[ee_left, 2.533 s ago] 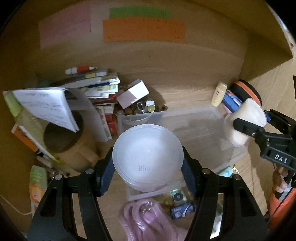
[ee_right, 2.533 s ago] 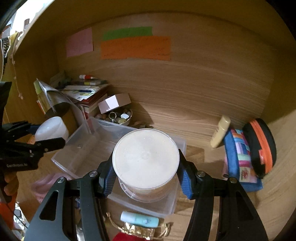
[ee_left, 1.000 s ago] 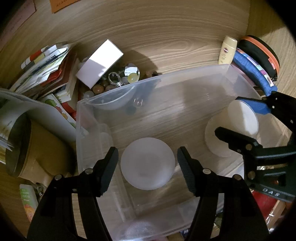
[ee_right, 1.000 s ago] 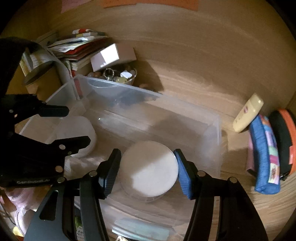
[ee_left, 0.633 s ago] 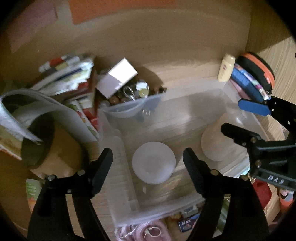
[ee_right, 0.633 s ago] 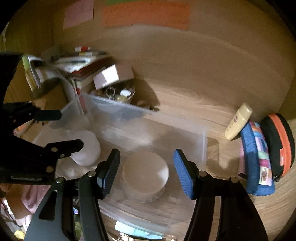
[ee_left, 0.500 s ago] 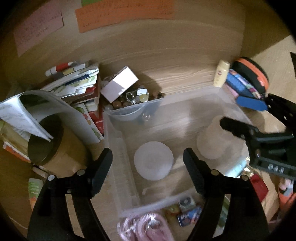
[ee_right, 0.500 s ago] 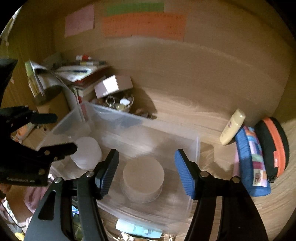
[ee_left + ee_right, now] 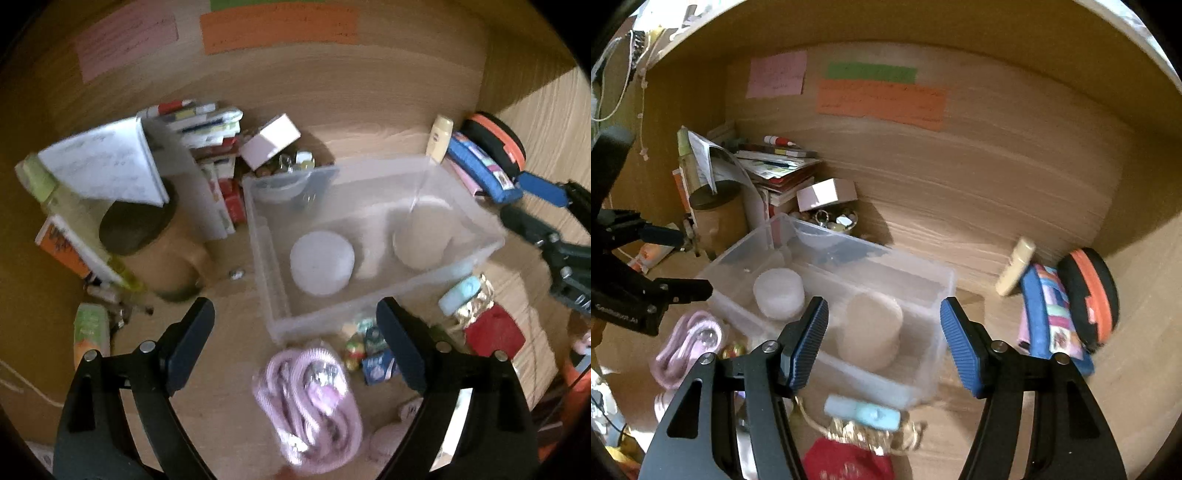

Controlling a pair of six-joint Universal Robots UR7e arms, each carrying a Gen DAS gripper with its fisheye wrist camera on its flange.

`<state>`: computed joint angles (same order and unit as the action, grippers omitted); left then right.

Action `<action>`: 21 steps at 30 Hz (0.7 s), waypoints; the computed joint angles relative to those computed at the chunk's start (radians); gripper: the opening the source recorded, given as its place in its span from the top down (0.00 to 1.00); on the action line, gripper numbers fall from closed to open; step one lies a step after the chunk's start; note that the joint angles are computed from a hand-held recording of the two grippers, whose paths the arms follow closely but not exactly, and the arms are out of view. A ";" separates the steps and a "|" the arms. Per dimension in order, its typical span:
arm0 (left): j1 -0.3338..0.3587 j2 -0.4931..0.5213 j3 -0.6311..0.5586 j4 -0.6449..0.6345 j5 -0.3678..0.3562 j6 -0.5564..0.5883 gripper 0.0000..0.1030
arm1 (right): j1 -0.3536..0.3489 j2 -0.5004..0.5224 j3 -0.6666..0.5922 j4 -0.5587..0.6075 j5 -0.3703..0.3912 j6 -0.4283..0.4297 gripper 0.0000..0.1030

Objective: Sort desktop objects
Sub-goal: 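Open both tools to release the lid and jar, then withdraw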

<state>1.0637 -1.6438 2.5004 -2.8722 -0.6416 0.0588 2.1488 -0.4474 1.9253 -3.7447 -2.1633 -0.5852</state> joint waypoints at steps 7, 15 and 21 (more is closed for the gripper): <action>0.019 -0.081 0.049 0.133 -0.030 -0.077 0.13 | 0.002 -0.048 0.106 -0.019 -0.044 0.067 0.25; 0.063 -0.086 0.112 0.128 -0.081 -0.121 0.13 | -0.028 -0.012 0.165 -0.015 -0.070 0.102 0.25; 0.123 -0.059 0.092 0.112 -0.135 -0.129 0.12 | -0.078 -0.007 0.150 0.162 -0.065 0.175 0.27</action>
